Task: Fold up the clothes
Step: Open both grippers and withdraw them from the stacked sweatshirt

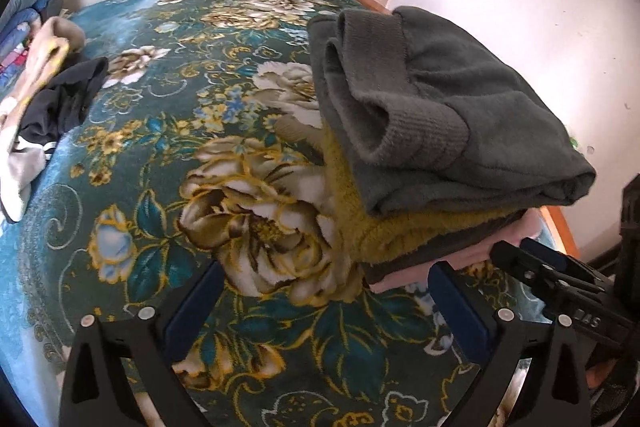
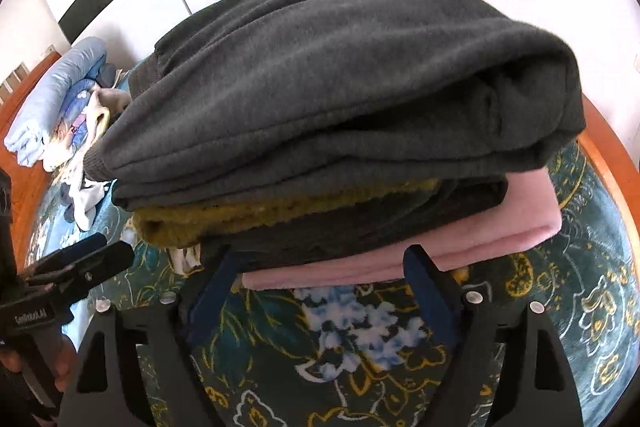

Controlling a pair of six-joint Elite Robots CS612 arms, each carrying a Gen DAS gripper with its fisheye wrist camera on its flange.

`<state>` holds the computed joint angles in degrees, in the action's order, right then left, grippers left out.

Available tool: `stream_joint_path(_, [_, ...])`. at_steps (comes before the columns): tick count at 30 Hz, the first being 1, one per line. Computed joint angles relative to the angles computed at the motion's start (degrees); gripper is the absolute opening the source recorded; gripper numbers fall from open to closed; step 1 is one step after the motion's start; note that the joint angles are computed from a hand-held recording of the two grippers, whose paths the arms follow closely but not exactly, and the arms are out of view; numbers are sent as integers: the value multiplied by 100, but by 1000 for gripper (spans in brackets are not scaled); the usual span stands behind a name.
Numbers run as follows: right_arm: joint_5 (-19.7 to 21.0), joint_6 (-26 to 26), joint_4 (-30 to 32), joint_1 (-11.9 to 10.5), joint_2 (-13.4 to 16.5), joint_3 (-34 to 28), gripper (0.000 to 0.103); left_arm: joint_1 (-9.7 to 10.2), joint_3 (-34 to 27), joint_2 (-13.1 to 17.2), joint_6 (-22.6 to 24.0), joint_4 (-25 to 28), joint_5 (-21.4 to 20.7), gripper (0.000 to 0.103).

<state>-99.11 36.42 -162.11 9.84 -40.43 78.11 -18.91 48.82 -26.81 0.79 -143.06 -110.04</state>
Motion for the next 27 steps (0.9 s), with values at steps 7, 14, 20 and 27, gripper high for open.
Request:
stream_joint_path(7, [-28,152,88,23,31,-86,98,13,107,-21,49,-68,-84,103])
stream_joint_path(14, [-220,158,288,80,39,-192,103,82,104,18,-73,-13,-346,103])
stream_joint_path(20, [-555,274,451,155,83,-283,103,103,180,15,-209,-305,-280,103])
stream_joint_path(27, [-1153,294,479,267,171,-463,103,111,340,-4,-218,-826,-246,103])
